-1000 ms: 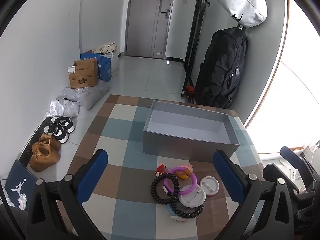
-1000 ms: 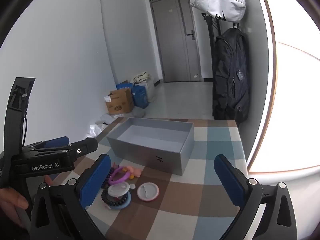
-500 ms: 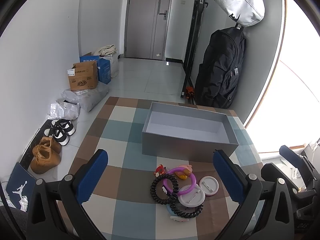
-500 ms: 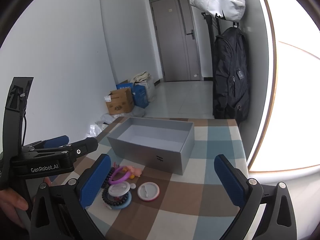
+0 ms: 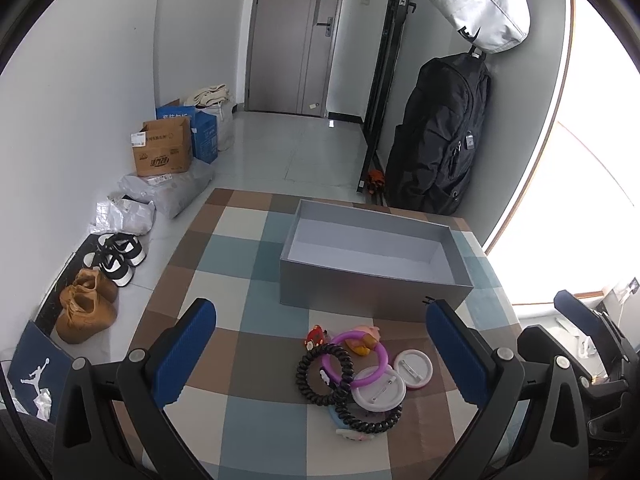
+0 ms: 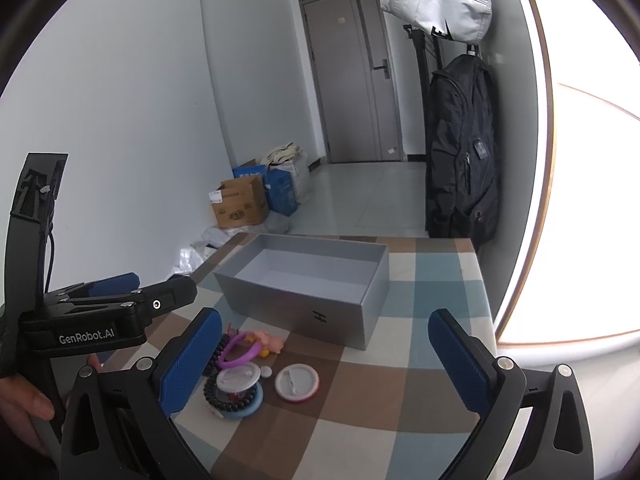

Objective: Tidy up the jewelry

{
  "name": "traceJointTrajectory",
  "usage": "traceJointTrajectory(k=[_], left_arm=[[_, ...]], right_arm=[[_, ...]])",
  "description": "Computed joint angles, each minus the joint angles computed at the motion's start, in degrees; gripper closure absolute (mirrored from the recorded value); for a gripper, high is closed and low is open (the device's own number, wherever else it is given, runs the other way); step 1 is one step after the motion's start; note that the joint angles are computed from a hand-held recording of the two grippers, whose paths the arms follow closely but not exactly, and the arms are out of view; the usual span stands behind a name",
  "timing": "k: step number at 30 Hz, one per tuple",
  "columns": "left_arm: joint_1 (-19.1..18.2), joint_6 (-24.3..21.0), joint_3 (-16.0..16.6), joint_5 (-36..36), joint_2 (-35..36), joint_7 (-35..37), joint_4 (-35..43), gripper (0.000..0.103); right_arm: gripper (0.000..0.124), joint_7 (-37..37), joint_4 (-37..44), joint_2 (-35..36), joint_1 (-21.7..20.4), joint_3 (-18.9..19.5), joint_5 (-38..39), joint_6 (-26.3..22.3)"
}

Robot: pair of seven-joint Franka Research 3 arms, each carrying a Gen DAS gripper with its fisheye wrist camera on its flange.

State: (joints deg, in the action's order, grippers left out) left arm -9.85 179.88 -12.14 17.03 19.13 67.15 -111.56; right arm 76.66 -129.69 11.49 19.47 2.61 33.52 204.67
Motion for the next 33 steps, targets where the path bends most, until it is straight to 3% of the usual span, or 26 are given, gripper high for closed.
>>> traceJointTrajectory(k=[4,12,25,27,33], left_arm=[[-0.92,0.16,1.09,0.72,-0.02,-0.77,0.0,0.001],[0.84,-0.12,-0.92,-0.37,0.23,0.33,0.0,0.001],[5.58,-2.7,-6.68,-5.99,1.08,5.92,0.95,0.001],[9.3,-3.69,-10.74,-9.29,1.61,8.89,1.36,0.001],[15.7,-5.72,-18.33,-17.61,2.97,17.69,2.09,0.001]], right_arm=[[0.021,0.07,0.18,0.2,0.0,-0.03,-0.02,0.05],[0.021,-0.64,0.69,0.24,0.47,-0.23,0.87,-0.44],[0.021,1.26,0.74,0.54,-0.29,0.21,-0.85,-0.29],[0.021,1.88,0.49,0.38,-0.6,0.38,-1.47,-0.26],[0.021,4.8,0.54,0.62,-1.98,1.01,-4.6,-0.67]])
